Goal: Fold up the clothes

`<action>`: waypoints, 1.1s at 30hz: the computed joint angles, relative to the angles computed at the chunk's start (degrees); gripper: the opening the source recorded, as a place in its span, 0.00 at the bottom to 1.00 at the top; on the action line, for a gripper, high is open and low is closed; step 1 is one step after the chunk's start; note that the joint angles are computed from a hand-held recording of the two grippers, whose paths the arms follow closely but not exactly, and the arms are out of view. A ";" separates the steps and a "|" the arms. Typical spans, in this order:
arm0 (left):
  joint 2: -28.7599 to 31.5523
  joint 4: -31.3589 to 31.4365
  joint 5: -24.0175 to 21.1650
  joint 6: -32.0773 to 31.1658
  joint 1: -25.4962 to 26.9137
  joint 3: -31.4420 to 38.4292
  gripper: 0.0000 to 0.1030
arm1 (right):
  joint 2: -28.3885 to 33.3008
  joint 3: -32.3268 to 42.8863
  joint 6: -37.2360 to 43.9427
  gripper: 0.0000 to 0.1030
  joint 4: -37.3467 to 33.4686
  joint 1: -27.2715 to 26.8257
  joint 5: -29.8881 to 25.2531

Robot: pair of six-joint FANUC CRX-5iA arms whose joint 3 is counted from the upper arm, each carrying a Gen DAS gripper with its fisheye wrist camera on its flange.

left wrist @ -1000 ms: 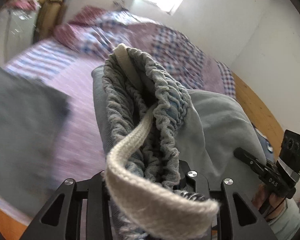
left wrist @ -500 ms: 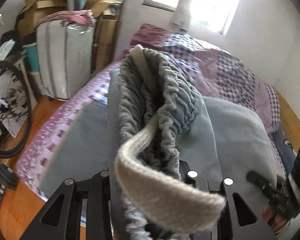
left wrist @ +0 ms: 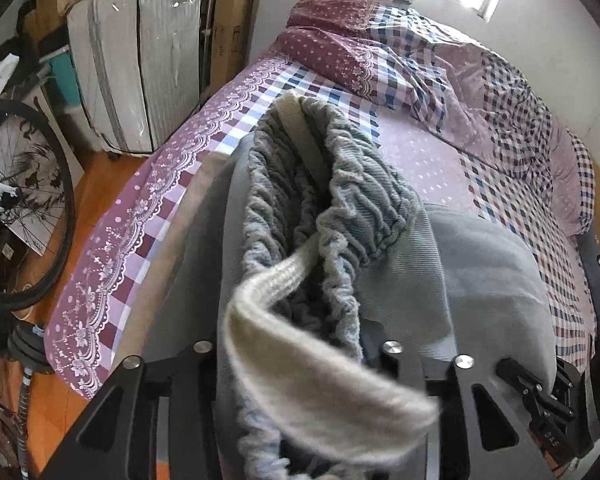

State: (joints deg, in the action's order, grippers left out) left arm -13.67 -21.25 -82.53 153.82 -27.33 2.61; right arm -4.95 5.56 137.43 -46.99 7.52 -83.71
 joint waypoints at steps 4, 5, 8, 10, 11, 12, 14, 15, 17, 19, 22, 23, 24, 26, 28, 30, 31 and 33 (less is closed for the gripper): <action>0.29 -2.57 -5.79 0.73 -1.22 0.90 0.86 | 0.67 -0.02 -0.69 0.29 2.63 1.19 1.10; -0.28 -2.55 -6.24 0.72 -1.10 0.58 0.88 | 0.44 -0.27 -0.62 0.33 3.25 1.27 1.30; -1.62 -1.55 -7.70 0.64 -0.54 -0.57 0.90 | 0.02 -0.82 -1.36 0.44 5.37 1.67 2.14; -1.94 -2.01 -8.99 0.98 -1.52 -0.31 0.90 | -0.21 -1.15 -3.26 0.53 7.81 1.93 3.62; -1.64 -2.85 -10.46 1.29 -2.30 0.44 0.90 | -0.10 -1.12 -3.97 0.58 8.59 1.87 4.16; -1.15 -3.96 -12.39 1.65 -3.22 1.42 0.90 | 0.01 -0.97 -4.60 0.60 9.12 1.51 4.44; -0.64 -5.64 -15.84 2.52 -4.86 2.95 0.90 | 1.04 0.39 -4.63 0.64 8.00 -0.68 3.56; -0.92 -5.90 -17.10 3.29 -5.51 3.27 0.89 | 1.42 1.07 -4.44 0.65 7.50 -1.62 3.21; -1.26 -6.93 -19.79 4.71 -6.88 4.20 0.89 | 1.83 2.30 -3.06 0.70 6.06 -3.95 2.78; -1.35 -9.19 -22.19 7.46 -9.99 5.94 0.89 | 2.47 4.16 -1.26 0.74 3.79 -7.14 2.04; 0.11 -14.53 -25.44 11.54 -16.19 10.24 0.89 | 3.59 6.94 0.01 0.75 0.86 -11.28 0.85; 0.96 -17.02 -26.43 12.74 -18.79 12.13 0.89 | 4.17 8.19 0.17 0.77 -0.03 -12.77 0.08; 2.02 -19.26 -27.26 13.51 -21.03 13.99 0.89 | 4.84 9.60 0.59 0.78 -1.09 -14.37 -0.91; 4.57 -23.31 -28.59 13.93 -24.65 17.86 0.89 | 5.94 12.08 1.57 0.87 -3.11 -17.35 -2.34; 7.83 -27.90 -29.49 13.69 -28.27 22.56 0.89 | 5.95 13.47 3.83 0.89 -4.94 -20.37 -1.64; 11.37 -31.68 -29.28 12.42 -30.64 27.42 0.89 | 6.08 14.80 5.55 0.91 -5.97 -22.58 -1.15; 12.81 -33.03 -28.85 11.76 -31.40 29.28 0.89 | 6.41 15.90 6.15 0.91 -6.62 -23.92 -1.47; 16.61 -35.87 -27.74 9.69 -32.37 33.81 0.89 | 7.08 18.11 7.20 0.92 -7.99 -26.54 -2.17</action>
State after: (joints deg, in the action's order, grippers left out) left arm 2.93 -57.12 -110.28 163.51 -59.71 36.42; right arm 2.13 23.67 144.62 -54.97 -19.01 -85.88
